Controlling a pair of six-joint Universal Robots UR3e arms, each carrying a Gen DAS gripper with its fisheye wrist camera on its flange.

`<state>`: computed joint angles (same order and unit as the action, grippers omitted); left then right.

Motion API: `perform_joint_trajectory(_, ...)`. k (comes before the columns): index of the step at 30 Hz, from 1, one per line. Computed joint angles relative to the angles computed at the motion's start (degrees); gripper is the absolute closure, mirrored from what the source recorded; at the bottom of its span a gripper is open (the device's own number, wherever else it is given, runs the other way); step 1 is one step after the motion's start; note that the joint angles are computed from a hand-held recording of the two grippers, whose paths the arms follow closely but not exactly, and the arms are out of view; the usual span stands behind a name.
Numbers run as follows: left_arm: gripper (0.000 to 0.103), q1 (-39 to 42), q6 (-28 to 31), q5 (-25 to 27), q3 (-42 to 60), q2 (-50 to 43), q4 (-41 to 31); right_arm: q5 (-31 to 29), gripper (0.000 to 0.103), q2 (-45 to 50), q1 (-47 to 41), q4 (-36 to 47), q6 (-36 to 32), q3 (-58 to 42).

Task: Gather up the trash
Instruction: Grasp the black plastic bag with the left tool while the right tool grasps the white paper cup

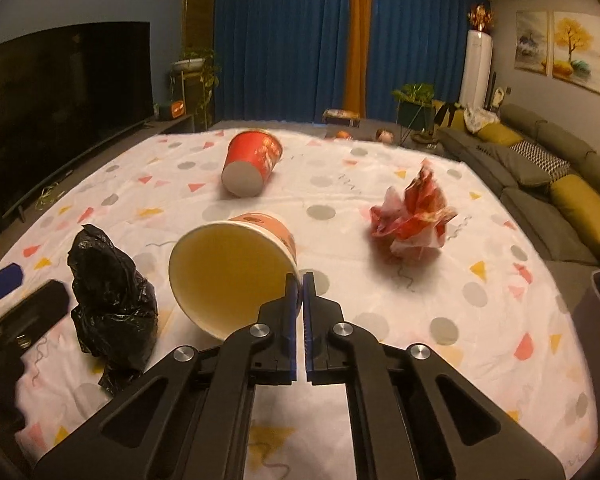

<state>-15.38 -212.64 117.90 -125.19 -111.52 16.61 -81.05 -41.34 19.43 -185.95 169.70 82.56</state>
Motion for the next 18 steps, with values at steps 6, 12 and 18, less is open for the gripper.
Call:
perform_joint_trajectory(6,0.036,3.2,0.5,-6.1,2.4,-1.4,-4.1,3.3,0.099,-4.8,-3.0,-5.7,0.6,8.6)
perform_joint_trajectory(12,0.063,5.6,1.4,-11.7,1.8,-2.2,-3.5,7.5,0.099,-11.3,-6.9,-12.4,0.8,19.8)
perform_joint_trajectory(18,0.089,4.9,1.1,-12.1,1.1,-1.5,-2.7,11.2,0.099,-16.3,-11.0,-17.6,-0.3,28.8)
